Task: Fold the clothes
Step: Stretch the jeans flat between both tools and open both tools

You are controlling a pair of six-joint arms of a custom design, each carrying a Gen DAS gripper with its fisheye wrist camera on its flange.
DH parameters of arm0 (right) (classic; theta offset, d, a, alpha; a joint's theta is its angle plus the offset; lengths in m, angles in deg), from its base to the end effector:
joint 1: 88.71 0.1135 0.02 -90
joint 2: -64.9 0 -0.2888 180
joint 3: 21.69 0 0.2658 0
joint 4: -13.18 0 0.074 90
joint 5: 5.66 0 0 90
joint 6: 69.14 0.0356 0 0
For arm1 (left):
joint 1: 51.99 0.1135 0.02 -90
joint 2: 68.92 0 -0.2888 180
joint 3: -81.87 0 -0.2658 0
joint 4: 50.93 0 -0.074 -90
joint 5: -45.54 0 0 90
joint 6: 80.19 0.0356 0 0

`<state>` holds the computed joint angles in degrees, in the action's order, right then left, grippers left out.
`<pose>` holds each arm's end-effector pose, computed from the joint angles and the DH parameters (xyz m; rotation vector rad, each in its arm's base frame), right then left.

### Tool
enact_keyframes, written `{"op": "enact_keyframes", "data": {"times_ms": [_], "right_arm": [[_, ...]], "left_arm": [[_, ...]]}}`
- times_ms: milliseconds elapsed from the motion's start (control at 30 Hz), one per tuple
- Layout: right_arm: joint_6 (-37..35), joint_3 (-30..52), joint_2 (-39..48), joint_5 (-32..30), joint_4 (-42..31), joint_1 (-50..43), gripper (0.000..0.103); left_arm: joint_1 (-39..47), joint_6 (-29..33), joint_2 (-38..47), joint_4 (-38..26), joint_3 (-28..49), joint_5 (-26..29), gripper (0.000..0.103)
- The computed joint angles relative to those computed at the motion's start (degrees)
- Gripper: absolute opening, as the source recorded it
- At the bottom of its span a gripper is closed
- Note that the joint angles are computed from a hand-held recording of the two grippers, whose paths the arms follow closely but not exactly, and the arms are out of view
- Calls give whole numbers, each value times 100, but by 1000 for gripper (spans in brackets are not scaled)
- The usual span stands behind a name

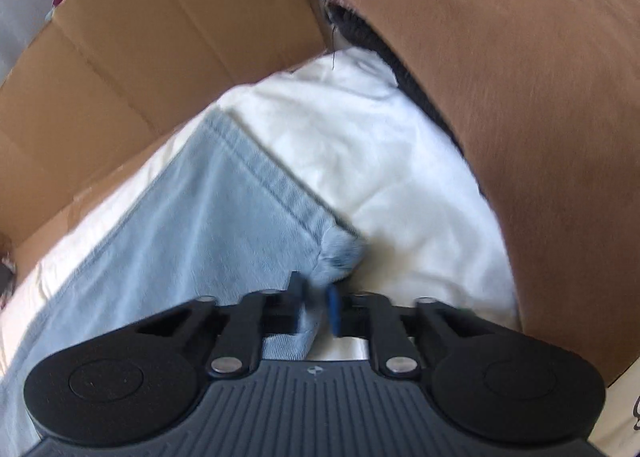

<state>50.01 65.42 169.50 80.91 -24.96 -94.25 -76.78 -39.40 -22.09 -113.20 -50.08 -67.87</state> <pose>0.4064 -0.0373 0.2227 0.7395 2.4470 0.2367 0.1328 -0.0458 0.2364 -0.6594 2.4149 0.0253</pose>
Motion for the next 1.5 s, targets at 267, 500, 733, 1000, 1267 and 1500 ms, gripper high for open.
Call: {"op": "enact_keyframes", "data": {"times_ms": [267, 500, 733, 1000, 1267, 1500], "right_arm": [[-34, -224, -519, 422, 18, 69, 2], [135, -449, -351, 434, 93, -59, 3], [-259, -339, -482, 726, -206, 327, 27], [-277, -762, -1118, 1144, -409, 692, 46], [-409, -893, -1384, 1472, -596, 1086, 46], [-890, -770, -1116, 1000, -382, 1558, 46]], "left_arm": [[-581, -153, 333, 124, 213, 168, 15], [-935, -191, 766, 239, 210, 428, 17], [-630, 300, 645, 279, 467, 323, 16], [90, 901, 1367, 1006, 653, 509, 23], [298, 970, 2197, 1569, 748, 696, 39], [239, 878, 2545, 1789, 783, 691, 52]]}}
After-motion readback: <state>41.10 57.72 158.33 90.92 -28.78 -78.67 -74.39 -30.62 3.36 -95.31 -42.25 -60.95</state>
